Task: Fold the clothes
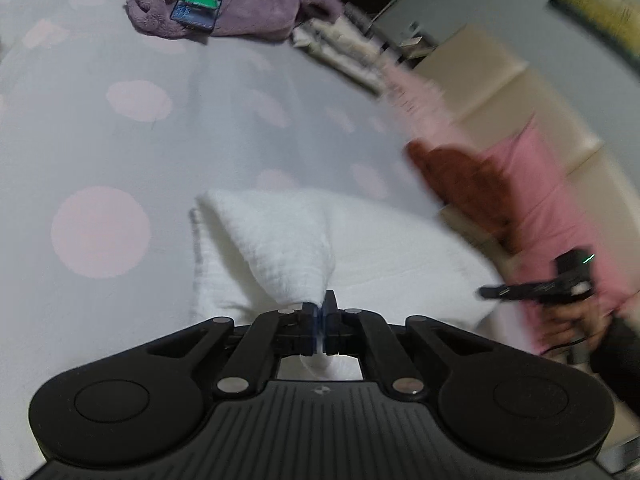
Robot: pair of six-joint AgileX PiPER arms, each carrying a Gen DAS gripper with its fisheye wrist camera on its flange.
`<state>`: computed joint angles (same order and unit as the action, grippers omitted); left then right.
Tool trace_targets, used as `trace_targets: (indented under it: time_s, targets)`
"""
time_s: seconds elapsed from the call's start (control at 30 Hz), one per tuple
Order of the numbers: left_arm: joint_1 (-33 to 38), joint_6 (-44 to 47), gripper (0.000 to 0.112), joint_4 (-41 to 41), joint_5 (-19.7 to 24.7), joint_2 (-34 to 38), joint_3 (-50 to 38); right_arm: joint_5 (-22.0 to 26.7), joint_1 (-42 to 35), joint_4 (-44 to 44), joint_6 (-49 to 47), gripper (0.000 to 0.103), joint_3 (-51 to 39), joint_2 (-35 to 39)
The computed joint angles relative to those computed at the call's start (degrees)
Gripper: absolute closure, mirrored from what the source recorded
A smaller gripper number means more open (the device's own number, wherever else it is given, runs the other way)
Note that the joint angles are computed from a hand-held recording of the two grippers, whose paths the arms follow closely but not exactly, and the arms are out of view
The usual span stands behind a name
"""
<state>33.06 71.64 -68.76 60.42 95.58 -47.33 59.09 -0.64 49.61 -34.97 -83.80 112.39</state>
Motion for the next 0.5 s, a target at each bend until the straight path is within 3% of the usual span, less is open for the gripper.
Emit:
trace_targets:
  time_s: [0.07, 0.2, 0.37, 0.5]
  targets:
    - [3.4, 0.4, 0.112, 0.6, 4.5, -1.2, 0.8, 2.8, -2.2, 2.6, -2.4, 0.097, 1.1, -1.5]
    - [8.3, 1.0, 0.112, 4.4, 8.9, -5.0, 3.4, 7.1, -5.9, 4.2, -5.2, 0.097, 3.0, -4.6]
    - [5.0, 3.4, 0.112, 5.1, 1.9, -5.4, 9.7, 5.2, -6.0, 2.2, -8.5, 0.097, 7.4, -5.5]
    - [2.8, 5.3, 0.112, 4.7, 0.2, -5.9, 13.5, 3.3, -4.5, -2.4, -6.1, 0.097, 7.9, -3.7]
